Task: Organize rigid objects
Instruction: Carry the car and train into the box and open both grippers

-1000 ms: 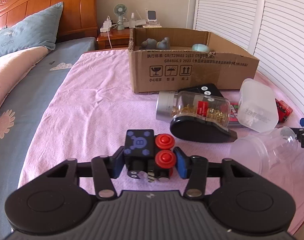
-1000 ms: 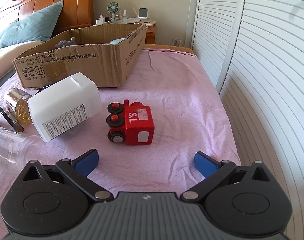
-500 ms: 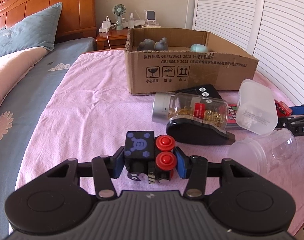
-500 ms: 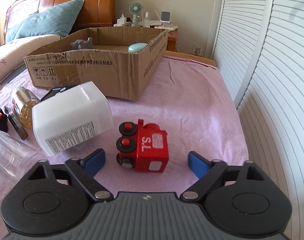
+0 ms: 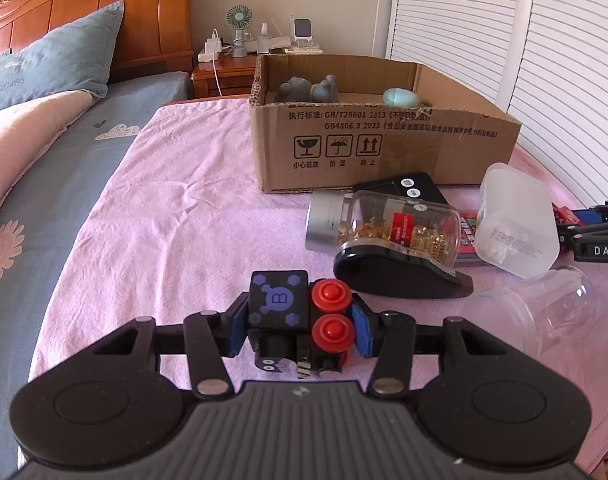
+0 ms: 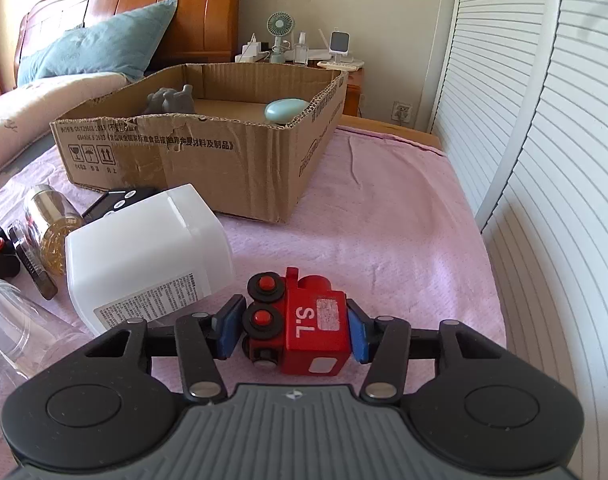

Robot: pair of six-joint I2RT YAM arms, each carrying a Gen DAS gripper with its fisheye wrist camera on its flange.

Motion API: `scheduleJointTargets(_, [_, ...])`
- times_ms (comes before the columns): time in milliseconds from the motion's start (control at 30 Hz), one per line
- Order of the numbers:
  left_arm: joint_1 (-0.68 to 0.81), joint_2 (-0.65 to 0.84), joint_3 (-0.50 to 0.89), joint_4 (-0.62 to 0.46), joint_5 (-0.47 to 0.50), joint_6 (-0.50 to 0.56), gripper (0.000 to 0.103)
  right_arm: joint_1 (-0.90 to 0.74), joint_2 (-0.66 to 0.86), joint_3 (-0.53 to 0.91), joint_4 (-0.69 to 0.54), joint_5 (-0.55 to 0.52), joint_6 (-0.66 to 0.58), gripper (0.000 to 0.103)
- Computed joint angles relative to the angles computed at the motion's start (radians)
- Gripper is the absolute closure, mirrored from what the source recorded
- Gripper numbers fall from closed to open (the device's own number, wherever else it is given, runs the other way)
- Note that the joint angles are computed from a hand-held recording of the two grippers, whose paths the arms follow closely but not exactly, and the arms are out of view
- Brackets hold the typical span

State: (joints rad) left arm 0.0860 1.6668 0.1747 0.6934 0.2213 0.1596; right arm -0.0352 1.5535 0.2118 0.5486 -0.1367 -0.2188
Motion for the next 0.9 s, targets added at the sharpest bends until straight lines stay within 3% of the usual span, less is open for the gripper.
scheduleJointTargets(333, [0.079,-0.089,0.046,-0.211,0.115,0.13,0.054,0.005,-0.155,0.013,-0.191,0.036,0.019,0.048])
scheduleJointTargets(567, [0.139,-0.269,0.127,-0.512,0.194,0.263,0.054,-0.02,-0.373,0.055,-0.437,-0.006,-0.008,0.048])
scheduleJointTargets(700, [0.13,-0.339,0.206,-0.635,0.226,0.288,0.054,-0.027,-0.458,0.097,-0.542,-0.05,-0.013,0.048])
scheduleJointTargets(900, [0.032,-0.29,0.38,-0.65,0.215,0.235,0.054,0.017,-0.489,0.159,-0.58,-0.058,-0.017,0.048])
